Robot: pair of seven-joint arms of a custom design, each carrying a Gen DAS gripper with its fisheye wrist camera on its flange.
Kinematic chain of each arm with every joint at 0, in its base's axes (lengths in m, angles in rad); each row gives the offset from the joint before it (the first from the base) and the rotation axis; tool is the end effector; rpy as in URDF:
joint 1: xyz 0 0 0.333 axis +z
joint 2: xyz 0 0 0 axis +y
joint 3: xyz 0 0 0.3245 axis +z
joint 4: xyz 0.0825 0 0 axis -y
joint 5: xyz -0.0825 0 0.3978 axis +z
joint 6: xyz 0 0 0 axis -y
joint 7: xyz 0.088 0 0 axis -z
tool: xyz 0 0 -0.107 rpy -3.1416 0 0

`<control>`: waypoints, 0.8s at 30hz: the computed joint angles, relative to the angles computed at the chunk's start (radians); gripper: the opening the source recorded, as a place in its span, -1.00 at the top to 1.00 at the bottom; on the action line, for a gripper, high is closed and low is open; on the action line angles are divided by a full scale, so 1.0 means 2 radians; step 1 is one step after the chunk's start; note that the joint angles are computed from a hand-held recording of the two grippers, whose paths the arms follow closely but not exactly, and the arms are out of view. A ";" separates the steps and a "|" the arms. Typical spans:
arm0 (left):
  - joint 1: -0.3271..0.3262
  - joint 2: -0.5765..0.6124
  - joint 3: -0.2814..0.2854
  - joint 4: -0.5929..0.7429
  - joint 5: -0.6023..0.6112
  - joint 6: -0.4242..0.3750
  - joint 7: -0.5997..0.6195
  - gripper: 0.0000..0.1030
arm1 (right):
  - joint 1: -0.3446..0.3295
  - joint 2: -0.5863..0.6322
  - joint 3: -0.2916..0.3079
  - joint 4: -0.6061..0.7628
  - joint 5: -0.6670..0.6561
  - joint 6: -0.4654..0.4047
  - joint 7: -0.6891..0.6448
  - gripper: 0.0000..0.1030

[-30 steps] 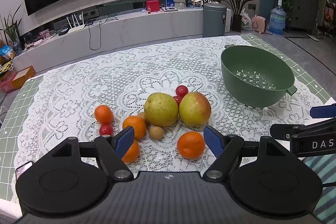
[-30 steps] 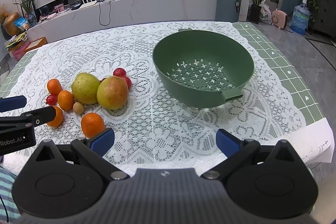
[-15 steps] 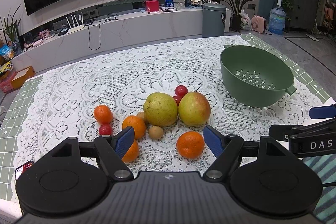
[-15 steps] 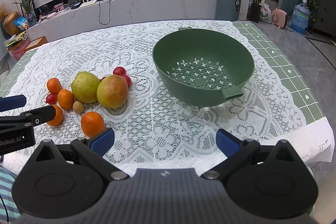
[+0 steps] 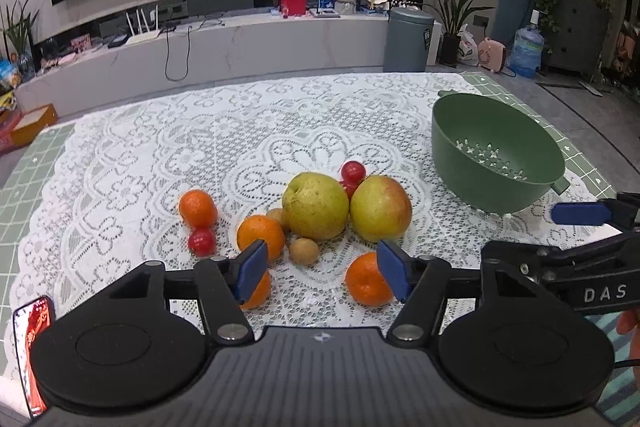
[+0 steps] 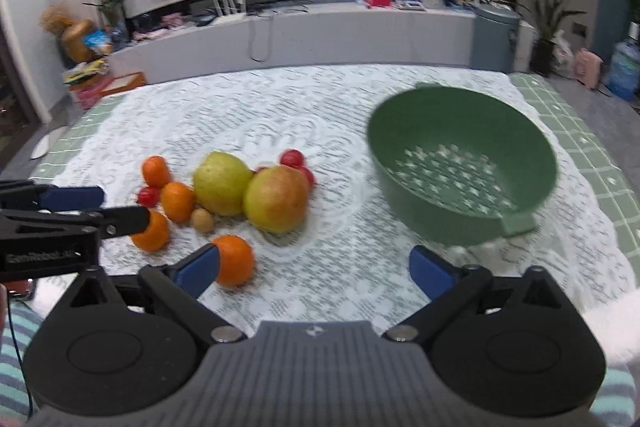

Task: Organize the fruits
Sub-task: 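Move the left gripper toward the pear while the right gripper approaches the mango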

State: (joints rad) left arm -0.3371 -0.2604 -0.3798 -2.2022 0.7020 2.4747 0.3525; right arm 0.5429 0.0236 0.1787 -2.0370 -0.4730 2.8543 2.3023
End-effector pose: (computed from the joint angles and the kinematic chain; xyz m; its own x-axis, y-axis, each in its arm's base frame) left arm 0.3898 -0.3606 0.5418 0.0240 -0.9994 0.0236 -0.6930 -0.0337 -0.7201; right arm 0.4461 0.4242 0.5239 0.4230 -0.8983 -0.1191 -0.6514 -0.2101 -0.7290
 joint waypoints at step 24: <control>0.027 0.062 0.033 0.018 0.001 0.075 -0.001 -0.15 | 0.034 0.142 -0.029 0.130 0.183 0.013 -0.135 -0.26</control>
